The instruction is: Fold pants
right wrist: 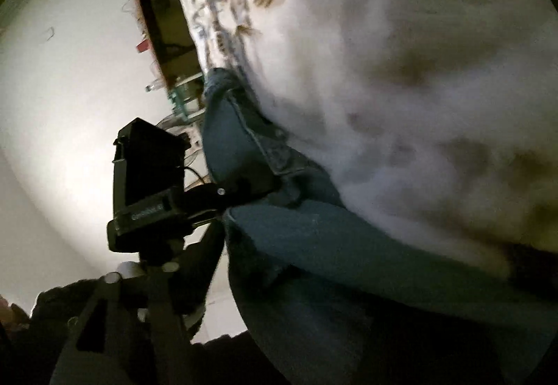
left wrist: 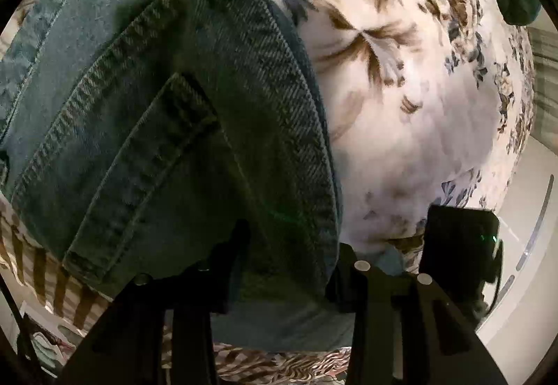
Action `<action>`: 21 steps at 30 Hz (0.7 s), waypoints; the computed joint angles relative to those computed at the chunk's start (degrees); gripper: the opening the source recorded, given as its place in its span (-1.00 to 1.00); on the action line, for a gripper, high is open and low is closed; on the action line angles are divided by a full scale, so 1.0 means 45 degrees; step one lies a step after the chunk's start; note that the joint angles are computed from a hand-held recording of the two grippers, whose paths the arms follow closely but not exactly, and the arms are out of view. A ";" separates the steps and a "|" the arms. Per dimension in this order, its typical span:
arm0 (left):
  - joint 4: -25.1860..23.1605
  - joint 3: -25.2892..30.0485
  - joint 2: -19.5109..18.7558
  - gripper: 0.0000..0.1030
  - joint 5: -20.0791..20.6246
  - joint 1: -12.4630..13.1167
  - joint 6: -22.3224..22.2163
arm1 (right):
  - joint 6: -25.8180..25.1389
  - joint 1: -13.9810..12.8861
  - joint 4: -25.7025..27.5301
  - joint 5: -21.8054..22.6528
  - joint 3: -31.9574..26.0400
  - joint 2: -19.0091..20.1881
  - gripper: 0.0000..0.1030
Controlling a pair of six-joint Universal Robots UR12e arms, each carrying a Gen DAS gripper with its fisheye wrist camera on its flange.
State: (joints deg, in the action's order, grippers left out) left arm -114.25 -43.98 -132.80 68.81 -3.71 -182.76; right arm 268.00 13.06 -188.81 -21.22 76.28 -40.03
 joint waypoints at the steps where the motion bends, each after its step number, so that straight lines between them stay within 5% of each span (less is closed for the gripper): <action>1: -0.0009 0.0025 -0.0006 -0.30 -0.0118 -0.0001 0.0015 | 0.0312 0.0007 -0.0673 0.0222 -0.0256 0.0154 0.41; 4: 0.0152 0.0075 0.0019 -0.30 -0.0077 -0.0005 0.0296 | 0.1892 0.0011 -0.2525 0.0230 -0.0601 0.0467 0.41; 10: 0.0590 -0.0063 0.0127 -0.28 -0.0082 -0.0002 0.0735 | -0.0280 0.0208 0.0692 -0.1660 0.0224 -0.0163 0.40; 15: 0.0761 -0.0008 0.0344 -0.05 -0.0284 0.0079 0.1236 | 0.0287 0.0170 -0.1122 -0.0569 -0.0134 -0.0019 0.39; 18: 0.2042 -0.0680 0.0823 0.13 0.0187 0.0052 0.1584 | -0.0318 0.0150 -0.0363 -0.0281 -0.0024 -0.0210 0.39; 21: 0.2764 -0.1279 0.1077 0.19 0.0172 0.0233 0.1486 | 0.0796 0.0214 -0.0453 -0.0386 -0.0547 0.0305 0.39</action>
State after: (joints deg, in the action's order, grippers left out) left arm -101.82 -49.74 -127.95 69.58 -2.66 -176.08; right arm 271.58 14.02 -190.85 -22.96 73.82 -38.66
